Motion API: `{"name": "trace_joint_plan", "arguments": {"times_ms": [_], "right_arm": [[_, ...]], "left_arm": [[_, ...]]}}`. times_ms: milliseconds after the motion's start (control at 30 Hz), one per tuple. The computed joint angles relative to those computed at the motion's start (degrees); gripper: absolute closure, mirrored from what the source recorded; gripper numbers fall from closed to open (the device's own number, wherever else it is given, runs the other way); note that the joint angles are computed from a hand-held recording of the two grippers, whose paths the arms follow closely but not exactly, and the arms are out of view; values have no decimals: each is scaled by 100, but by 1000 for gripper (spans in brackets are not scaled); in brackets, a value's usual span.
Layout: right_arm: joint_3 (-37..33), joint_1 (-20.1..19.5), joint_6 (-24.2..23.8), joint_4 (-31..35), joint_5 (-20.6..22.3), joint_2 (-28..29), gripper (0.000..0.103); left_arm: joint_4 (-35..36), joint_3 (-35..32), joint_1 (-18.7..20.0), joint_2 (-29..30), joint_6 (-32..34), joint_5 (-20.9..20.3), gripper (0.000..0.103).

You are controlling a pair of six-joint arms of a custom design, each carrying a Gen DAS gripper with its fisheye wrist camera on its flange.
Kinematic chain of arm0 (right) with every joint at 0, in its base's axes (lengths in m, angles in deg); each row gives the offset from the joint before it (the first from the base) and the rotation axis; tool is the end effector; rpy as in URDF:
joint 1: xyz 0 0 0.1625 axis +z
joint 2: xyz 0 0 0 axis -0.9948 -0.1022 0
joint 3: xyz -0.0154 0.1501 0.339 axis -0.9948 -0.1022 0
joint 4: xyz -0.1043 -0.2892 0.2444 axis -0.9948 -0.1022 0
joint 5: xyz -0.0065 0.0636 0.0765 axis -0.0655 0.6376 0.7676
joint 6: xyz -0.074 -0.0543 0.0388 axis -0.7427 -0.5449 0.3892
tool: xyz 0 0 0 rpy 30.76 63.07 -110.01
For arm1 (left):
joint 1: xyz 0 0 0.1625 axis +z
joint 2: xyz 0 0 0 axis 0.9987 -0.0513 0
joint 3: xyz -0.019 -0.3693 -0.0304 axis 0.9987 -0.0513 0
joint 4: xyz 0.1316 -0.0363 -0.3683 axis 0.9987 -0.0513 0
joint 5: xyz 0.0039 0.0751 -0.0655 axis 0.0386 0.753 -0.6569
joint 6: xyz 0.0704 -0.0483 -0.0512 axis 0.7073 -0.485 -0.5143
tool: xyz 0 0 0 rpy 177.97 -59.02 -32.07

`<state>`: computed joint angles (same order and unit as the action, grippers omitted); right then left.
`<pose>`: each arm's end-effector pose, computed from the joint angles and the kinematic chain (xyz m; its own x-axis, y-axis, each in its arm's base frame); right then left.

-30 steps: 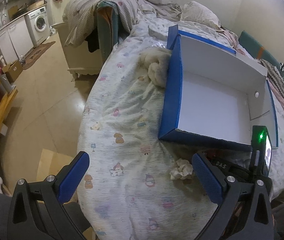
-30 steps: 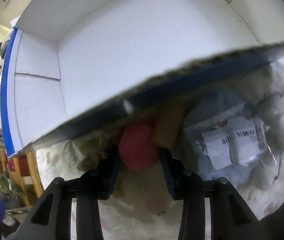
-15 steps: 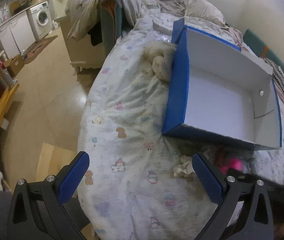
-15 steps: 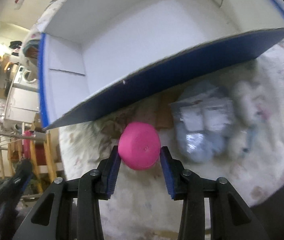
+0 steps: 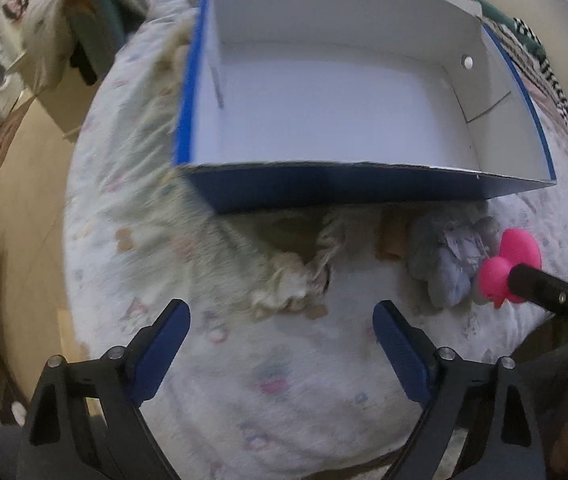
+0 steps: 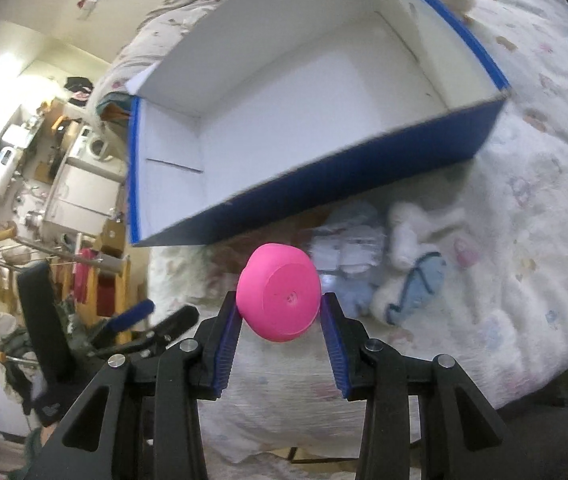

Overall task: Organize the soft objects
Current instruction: 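Grasp the pink ball with the right gripper while the left gripper grasps the beige scrunchie, then carry the pink ball and beige scrunchie over the box with both grippers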

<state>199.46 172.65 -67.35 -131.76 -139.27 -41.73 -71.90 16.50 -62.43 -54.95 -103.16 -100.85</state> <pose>0.1032 -0.3696 0.3466 -0.9726 0.1675 0.1613 0.0858 0.9032 -0.4205 -0.4101 -0.3930 0.0560 -0.7194 0.2125 -0.6613 0.3663 0.9250 -0.1013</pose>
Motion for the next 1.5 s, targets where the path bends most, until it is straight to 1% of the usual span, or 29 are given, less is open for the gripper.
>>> {"name": "trace_joint_plan", "arguments": {"times_ms": [33,67,100,133,200,233,267,300,333,367,400,433,500,567,633,833,933,967,1100,1200,1333,1500], "right_arm": [[-13,-31,11,-32,30,30,61],[66,-80,-23,-38,81,-80,61],[86,-139,-92,-23,100,-168,61],[46,-123,-92,-73,61,-125,61],[170,-373,-248,1,178,-390,61],[152,-392,-208,-4,175,-351,61],[189,-444,-229,52,180,-433,61],[171,-431,-210,44,154,-378,61],[160,-409,-209,36,133,-345,61],[145,-391,-226,21,131,-311,61],[180,-417,-288,31,149,-369,61],[167,-376,-301,-9,126,-322,61],[175,-358,-321,-57,108,-294,61],[184,-374,-322,-56,124,-295,61],[177,-366,-304,-75,105,-267,61],[232,-427,-370,-53,192,-407,61],[248,-418,-392,-73,220,-430,61],[257,-421,-398,-76,240,-439,61],[286,-408,-418,-43,285,-484,61],[314,-444,-462,27,417,-569,61],[326,-382,-633,14,575,-692,61],[289,-280,-659,2,632,-784,61]], "left_arm": [[-14,-70,17,90,45,18,15],[-38,-144,50,190,93,39,18],[-36,-207,80,262,117,59,25],[-32,-292,118,354,149,49,30],[-145,-381,185,477,245,-20,34],[-188,-422,206,540,295,-30,39],[-236,-458,221,604,350,-6,42],[-270,-486,228,653,412,13,50],[-286,-512,242,686,458,18,63],[-301,-540,259,717,495,15,71],[-353,-540,275,730,526,-2,85],[-422,-526,298,728,559,-44,92],[-480,-514,338,715,589,-151,93],[-369,-564,326,736,675,-201,96],[-622,-429,307,644,767,-246,97],[-1449,236,232,-57,487,-255,97],[-1962,708,65,-478,270,-10,97],[-1990,777,9,-579,253,42,97],[-1906,945,-124,-885,122,116,97],[-1755,940,-180,-1018,-95,150,97],[-1378,832,-423,-1106,-309,529,97],[-1023,632,-599,-1124,-502,765,97]]}}
